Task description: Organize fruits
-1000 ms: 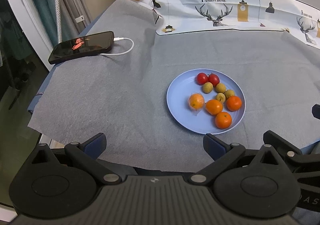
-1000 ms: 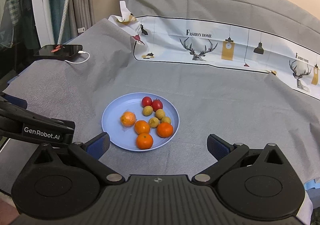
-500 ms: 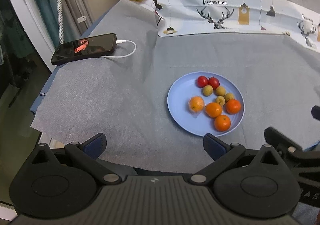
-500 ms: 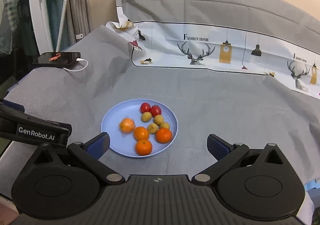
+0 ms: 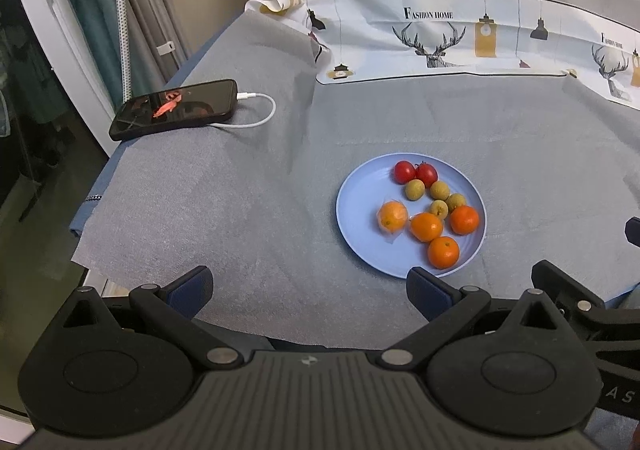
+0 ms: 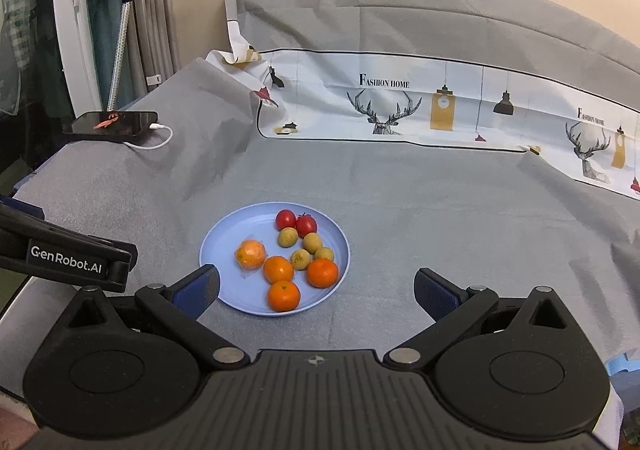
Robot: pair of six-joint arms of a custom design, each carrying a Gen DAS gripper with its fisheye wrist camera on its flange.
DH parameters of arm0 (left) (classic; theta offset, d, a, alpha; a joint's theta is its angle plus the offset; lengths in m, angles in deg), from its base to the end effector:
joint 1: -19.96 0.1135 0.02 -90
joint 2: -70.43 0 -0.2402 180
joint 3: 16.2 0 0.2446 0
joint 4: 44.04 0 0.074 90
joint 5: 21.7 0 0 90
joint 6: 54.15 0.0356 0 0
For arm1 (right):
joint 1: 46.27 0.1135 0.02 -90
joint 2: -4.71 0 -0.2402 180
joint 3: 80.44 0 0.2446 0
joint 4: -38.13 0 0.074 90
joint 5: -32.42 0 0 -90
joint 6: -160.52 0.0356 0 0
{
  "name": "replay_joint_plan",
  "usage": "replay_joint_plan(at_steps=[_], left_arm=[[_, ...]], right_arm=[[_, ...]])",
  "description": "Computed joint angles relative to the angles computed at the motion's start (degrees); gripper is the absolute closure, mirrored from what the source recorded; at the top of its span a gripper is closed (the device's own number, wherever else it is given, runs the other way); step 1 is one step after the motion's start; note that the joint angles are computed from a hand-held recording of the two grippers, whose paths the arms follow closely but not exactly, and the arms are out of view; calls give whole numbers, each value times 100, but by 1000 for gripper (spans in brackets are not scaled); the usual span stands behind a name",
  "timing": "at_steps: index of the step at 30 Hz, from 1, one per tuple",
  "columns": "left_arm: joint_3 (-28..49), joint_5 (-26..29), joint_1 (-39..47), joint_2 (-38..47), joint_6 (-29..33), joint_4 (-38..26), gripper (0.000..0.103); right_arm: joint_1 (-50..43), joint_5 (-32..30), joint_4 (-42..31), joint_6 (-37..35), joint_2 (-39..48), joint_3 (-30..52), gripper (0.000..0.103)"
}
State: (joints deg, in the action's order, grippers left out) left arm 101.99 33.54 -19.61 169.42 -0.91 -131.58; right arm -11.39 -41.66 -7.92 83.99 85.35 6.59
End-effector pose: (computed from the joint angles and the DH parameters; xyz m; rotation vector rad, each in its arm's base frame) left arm 0.2647 -0.1924 0.3352 -0.0870 2.4638 0.3147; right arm 0.2577 0.1677 0.3086 -0.2703 2.2191 0.1447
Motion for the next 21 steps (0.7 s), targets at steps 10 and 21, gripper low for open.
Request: replay_joint_plan(at_steps=[10, 21], left_arm=[[-83, -13, -63, -55, -19, 7, 0], [-156, 20, -56, -74, -1, 57, 0]], right_arm=[[27, 7, -55, 4, -16, 18, 1], [44, 17, -69, 40, 5, 4, 1]])
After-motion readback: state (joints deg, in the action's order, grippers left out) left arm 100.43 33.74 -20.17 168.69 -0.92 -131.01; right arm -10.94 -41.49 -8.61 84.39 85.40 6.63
